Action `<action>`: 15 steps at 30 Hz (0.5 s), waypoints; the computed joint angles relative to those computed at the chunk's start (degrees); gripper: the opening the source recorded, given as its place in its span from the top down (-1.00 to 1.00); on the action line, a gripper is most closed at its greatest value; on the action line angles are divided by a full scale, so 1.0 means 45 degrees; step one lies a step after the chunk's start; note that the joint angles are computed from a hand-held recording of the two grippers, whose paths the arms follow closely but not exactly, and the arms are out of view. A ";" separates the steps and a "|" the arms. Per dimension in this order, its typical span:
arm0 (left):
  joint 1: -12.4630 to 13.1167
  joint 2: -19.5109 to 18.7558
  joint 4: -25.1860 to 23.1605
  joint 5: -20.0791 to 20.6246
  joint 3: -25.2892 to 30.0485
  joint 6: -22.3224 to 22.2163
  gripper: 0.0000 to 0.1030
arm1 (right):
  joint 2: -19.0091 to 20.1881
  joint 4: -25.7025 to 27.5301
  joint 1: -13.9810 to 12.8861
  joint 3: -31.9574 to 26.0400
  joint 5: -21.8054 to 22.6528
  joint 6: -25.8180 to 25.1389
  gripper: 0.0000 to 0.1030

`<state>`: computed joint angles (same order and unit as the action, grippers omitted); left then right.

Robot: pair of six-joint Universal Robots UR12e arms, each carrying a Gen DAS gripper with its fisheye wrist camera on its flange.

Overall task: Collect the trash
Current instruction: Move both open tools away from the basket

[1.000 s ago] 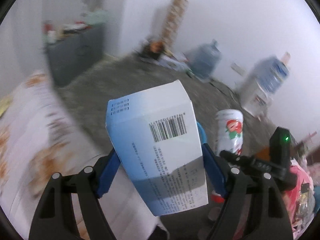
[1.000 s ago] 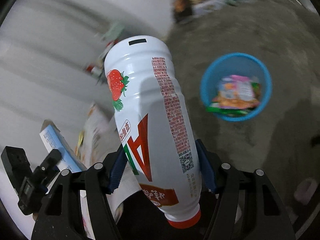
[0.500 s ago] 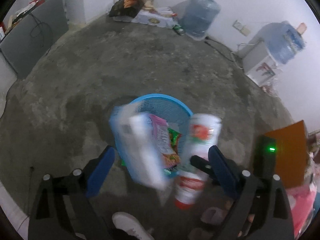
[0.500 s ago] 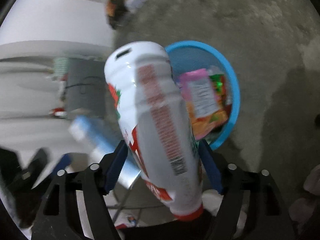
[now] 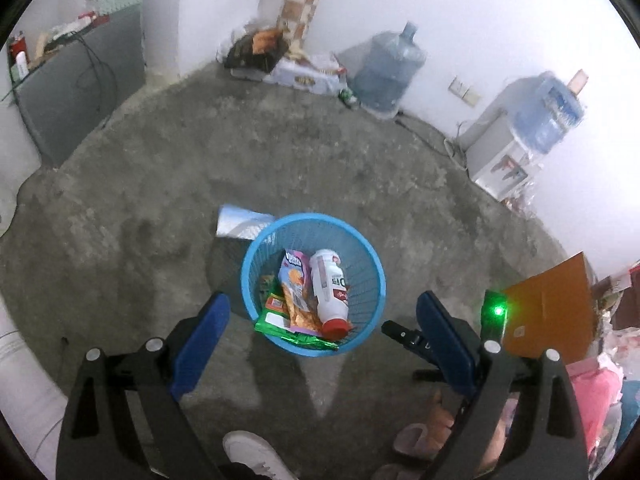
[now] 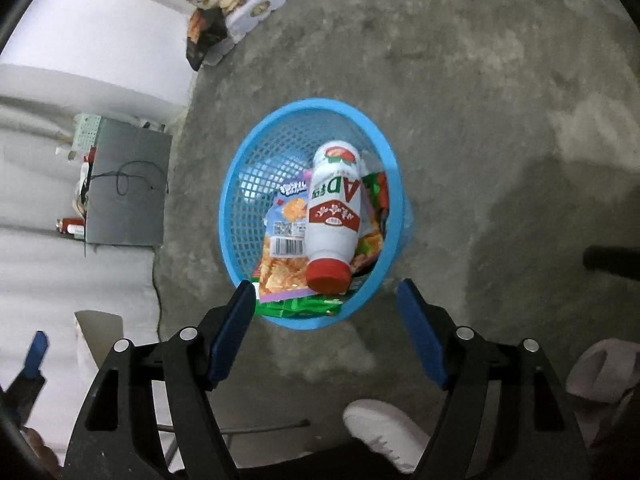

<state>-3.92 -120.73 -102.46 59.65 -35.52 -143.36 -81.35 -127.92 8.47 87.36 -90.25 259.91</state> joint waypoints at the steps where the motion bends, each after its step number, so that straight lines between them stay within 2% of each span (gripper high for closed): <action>1: 0.0123 0.0056 -0.0036 -0.0167 0.0040 0.0092 -0.79 | 0.0009 -0.0020 0.0015 -0.0019 -0.0113 -0.0109 -0.37; 4: 0.0606 0.0095 -0.0354 -0.0717 0.0481 0.0404 -0.79 | 0.0058 0.0059 0.0156 -0.0267 -0.0535 -0.0512 -0.37; 7: 0.1098 0.0069 -0.0549 -0.1056 0.0896 0.0581 -0.79 | 0.0296 0.0047 0.0214 -0.0876 -0.0858 -0.1402 -0.41; 11: 0.1970 -0.0238 -0.0841 -0.1334 0.1880 0.0201 -0.79 | 0.1127 -0.0013 0.0130 -0.2313 -0.0460 -0.3443 -0.53; 15: 0.2921 -0.0551 -0.0780 -0.1737 0.2668 -0.0503 -0.79 | 0.2731 0.1332 -0.0105 -0.4891 0.0470 -0.6407 -0.62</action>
<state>9.23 -123.21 -105.97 51.84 -23.52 -145.62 -69.06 -121.93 8.00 65.35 -88.14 231.08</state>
